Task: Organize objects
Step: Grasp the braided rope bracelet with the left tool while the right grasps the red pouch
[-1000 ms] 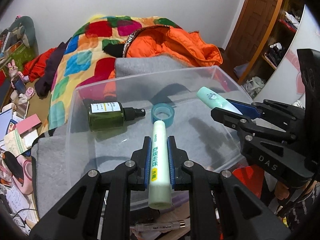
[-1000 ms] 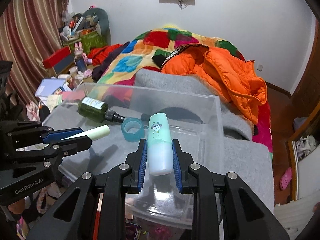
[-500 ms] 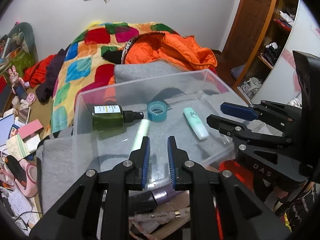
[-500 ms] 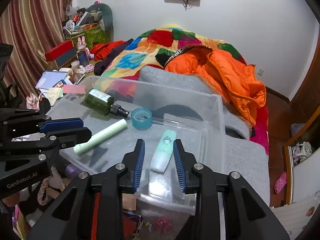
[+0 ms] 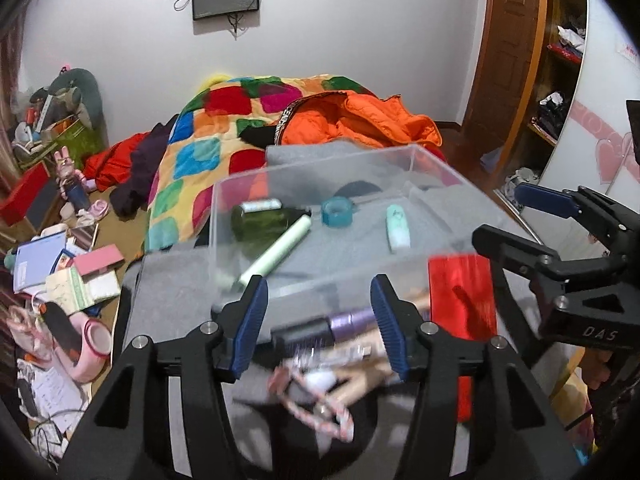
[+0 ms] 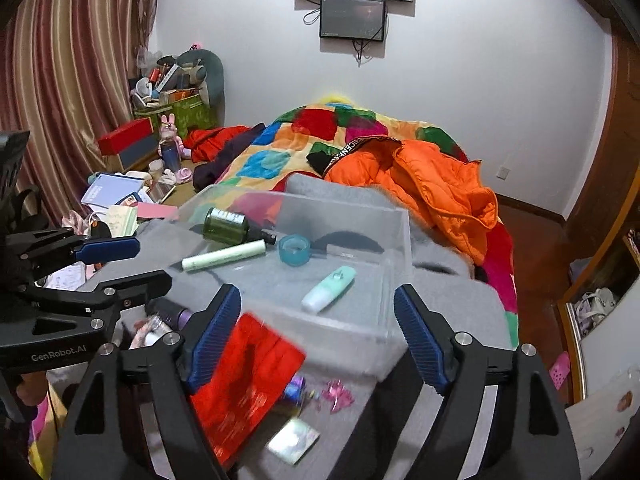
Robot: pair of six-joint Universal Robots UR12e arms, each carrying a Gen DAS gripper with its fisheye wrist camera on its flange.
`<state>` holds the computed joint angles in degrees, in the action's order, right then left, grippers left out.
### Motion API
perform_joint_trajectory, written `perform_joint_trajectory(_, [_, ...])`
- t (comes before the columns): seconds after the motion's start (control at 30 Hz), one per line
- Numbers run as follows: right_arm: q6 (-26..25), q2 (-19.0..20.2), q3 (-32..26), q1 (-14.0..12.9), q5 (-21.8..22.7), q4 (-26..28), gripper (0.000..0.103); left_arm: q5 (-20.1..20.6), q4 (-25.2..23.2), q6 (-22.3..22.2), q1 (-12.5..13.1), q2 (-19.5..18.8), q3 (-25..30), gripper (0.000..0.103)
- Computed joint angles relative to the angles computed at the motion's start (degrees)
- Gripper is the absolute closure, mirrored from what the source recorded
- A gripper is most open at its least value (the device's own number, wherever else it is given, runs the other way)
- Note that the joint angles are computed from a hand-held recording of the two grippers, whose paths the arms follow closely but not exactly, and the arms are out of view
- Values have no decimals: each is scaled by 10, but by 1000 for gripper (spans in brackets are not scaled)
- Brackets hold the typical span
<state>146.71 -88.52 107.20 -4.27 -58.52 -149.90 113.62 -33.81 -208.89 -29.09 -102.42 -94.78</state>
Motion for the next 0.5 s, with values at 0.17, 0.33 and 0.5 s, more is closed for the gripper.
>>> perform_joint_trajectory(0.17, [-10, -23, 33, -4, -3, 12, 20, -18, -4, -30, -8, 13, -30, 49])
perform_joint_trajectory(0.33, [-23, -38, 55, 1, -22, 29, 17, -17, -2, -46, -18, 16, -52, 49])
perform_joint_trajectory(0.5, [-6, -39, 58, 8, -33, 59, 11, -4, -2, -64, -23, 15, -61, 49])
